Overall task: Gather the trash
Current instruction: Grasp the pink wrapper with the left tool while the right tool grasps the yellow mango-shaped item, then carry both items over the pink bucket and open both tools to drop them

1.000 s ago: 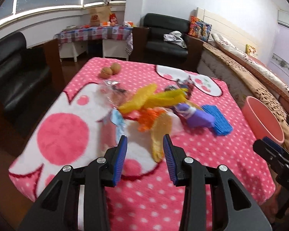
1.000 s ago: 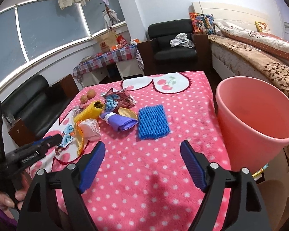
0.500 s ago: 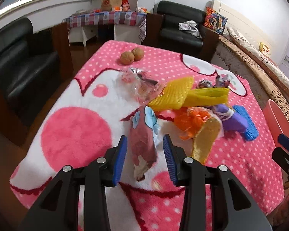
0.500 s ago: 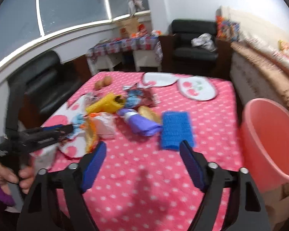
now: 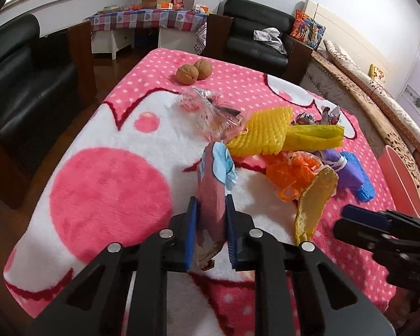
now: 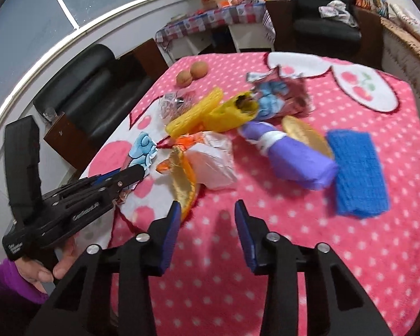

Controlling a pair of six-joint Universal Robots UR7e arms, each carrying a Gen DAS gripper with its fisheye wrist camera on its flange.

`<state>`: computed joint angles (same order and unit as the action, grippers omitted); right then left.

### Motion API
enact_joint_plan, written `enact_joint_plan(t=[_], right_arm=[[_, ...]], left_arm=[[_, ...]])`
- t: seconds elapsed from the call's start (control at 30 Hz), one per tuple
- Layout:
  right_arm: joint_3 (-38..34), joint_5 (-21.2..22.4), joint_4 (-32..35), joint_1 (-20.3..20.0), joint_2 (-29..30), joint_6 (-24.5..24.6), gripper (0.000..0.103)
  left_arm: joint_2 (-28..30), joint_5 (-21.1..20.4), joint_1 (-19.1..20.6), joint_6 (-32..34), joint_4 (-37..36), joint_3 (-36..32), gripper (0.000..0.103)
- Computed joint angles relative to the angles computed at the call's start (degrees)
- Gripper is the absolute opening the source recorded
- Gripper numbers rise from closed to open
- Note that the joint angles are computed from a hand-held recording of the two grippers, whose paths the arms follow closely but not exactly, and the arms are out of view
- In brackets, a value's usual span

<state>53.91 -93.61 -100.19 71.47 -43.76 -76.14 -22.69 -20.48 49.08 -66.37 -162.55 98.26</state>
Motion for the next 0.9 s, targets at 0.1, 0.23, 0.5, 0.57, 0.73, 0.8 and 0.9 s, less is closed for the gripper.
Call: enact_joint_plan(t=[0.1, 0.23, 0.5, 0.57, 0.73, 0.8, 0.9], right_arm=[[1.6, -0.9, -0.6, 0.4, -0.1, 0.3, 0.032], [3.1, -1.9, -1.4, 0.9, -0.2, 0.3, 0.025], [3.6, -1.4, -1.3, 0.8, -0.3, 0.2, 0.008], [3.0, -1.1, -0.6, 0.6, -0.5, -0.2, 0.005], [2.1, 0.1, 0.6, 0.0, -1.2, -2.1, 0.005], [1.5, 0.6, 0.9, -0.4, -1.5, -2.9, 0.005], [-0.7, 2.0, 1.9, -0.9, -1.2, -2.8, 0.005]], left_arm=[[-0.4, 0.3, -0.3, 0.0, -2.3, 1.4, 0.018], [-1.0, 0.3, -0.5, -0.7, -3.0, 2.7, 0.018], [-1.0, 0.8, -1.0, -0.4, -3.9, 2.9, 0.018], [-0.9, 0.9, -1.1, -0.3, -3.9, 2.8, 0.018], [-0.5, 0.9, -1.5, 1.1, -5.5, 2.2, 0.018], [-0.2, 1.3, -1.9, 2.6, -7.2, 2.0, 0.018], [0.3, 1.6, -2.3, 4.6, -8.7, 1.2, 0.018]])
